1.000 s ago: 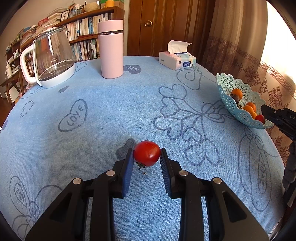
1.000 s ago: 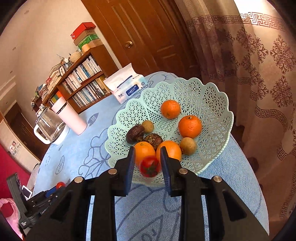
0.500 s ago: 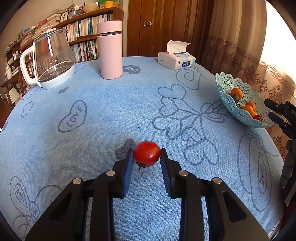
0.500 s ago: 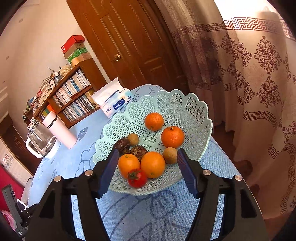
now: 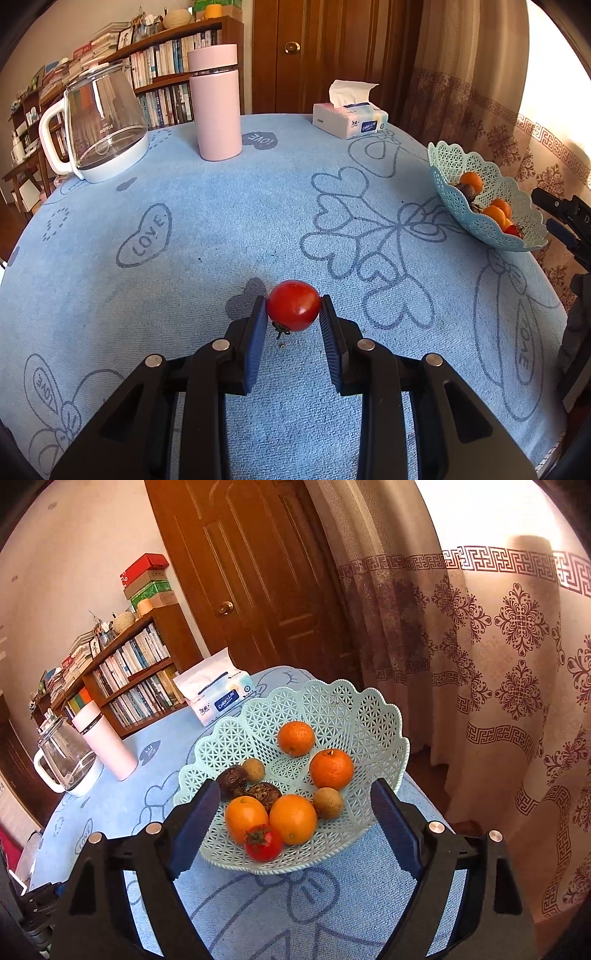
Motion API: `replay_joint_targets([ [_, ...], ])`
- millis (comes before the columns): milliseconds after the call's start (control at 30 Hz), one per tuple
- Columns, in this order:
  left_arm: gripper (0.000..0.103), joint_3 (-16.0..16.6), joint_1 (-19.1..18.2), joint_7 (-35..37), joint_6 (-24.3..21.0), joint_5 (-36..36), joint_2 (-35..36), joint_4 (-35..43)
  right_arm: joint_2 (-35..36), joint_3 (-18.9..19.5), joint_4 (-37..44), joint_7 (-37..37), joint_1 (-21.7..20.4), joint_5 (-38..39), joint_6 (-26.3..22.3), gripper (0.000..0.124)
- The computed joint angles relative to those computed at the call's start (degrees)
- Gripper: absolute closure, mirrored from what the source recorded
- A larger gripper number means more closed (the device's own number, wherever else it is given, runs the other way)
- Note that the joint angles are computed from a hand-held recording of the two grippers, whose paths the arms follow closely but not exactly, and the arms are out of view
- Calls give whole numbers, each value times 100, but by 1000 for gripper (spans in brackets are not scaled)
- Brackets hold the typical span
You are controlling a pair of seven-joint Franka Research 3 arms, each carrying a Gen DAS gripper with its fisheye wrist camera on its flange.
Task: Organize fruits
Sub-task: 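Carry the cherry tomato in the left tool over the basket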
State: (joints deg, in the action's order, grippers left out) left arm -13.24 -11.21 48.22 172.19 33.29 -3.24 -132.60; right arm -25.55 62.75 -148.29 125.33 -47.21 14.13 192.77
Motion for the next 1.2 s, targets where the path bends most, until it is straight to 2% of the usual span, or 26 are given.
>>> replay_joint_targets([
  [167, 74, -48, -14, -119, -91, 256, 29, 88, -377, 293, -52, 192, -293, 52, 51, 33],
  [633, 74, -102, -274, -183, -337, 792, 248, 564, -450, 268, -97, 498, -339, -109, 53, 33],
  [1033, 74, -49, -285, -57, -295, 764, 197, 681, -428, 245, -118, 513, -320, -48, 89, 33],
  [1200, 74, -92, -354, 233, -299, 501, 280, 853, -608, 308, -169, 667, -394, 82, 96, 33],
])
